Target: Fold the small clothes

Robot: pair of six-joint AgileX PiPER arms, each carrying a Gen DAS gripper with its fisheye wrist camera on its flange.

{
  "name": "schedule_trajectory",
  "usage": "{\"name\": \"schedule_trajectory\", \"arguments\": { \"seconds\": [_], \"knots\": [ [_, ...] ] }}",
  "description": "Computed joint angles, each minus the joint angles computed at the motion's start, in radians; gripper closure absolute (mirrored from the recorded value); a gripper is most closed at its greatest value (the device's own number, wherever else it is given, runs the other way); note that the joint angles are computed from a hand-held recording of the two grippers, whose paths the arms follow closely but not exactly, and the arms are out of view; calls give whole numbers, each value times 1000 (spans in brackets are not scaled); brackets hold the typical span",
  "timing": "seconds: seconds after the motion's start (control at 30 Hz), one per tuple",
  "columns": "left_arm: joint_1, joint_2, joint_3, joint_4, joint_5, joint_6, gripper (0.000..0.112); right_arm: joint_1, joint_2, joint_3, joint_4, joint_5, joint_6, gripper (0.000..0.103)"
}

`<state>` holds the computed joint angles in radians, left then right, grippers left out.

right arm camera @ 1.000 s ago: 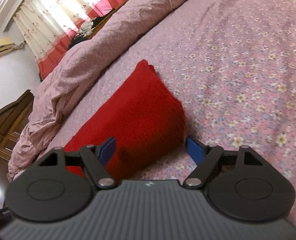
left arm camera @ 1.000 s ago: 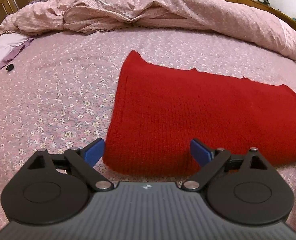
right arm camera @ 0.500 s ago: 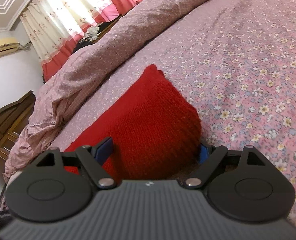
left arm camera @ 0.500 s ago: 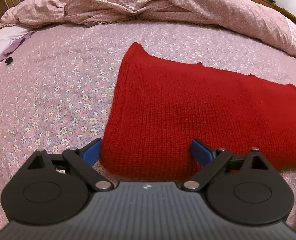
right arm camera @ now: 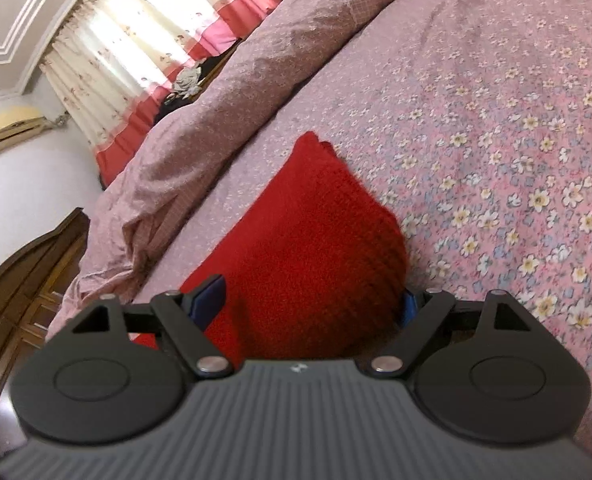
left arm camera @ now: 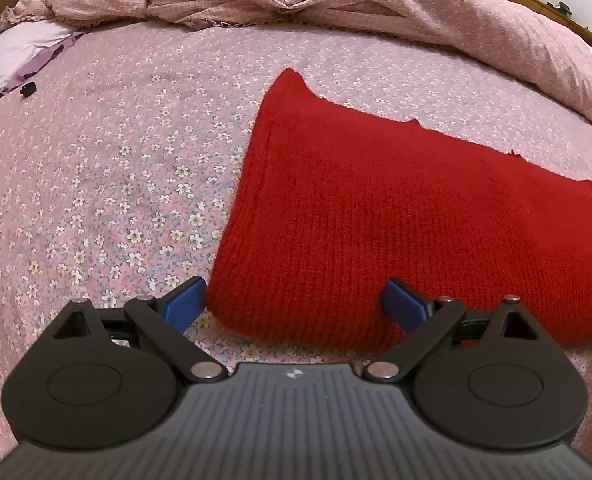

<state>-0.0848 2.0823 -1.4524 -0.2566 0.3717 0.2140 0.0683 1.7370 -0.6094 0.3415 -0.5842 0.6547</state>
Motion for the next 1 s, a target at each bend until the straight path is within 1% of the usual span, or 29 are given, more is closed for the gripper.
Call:
{"name": "schedule_trajectory", "arguments": {
  "seconds": [0.17,0.3,0.4,0.47,0.6,0.77,0.9,1.0],
  "knots": [
    [-10,-11,20,39,-28,-17,15,5,24,-23,7,-7,-12,19],
    [-9,-13,29,17,-48,22,15,12,47,-27,19,-50,-2,19],
    [-8,-15,37,1,-59,47,15,32,55,-16,68,-85,-35,26],
    [-8,-17,38,1,-58,45,15,33,55,-9,74,-99,-23,30],
    [-6,-24,45,7,-60,33,15,12,62,-4,30,-122,64,31],
    [-2,-38,56,31,-60,7,15,20,73,-39,62,-93,33,31],
    [9,-60,70,5,-53,25,15,18,79,-56,70,-81,24,32],
    [15,-72,80,-5,-58,35,15,6,72,-50,52,-69,54,38]
  ]
}}
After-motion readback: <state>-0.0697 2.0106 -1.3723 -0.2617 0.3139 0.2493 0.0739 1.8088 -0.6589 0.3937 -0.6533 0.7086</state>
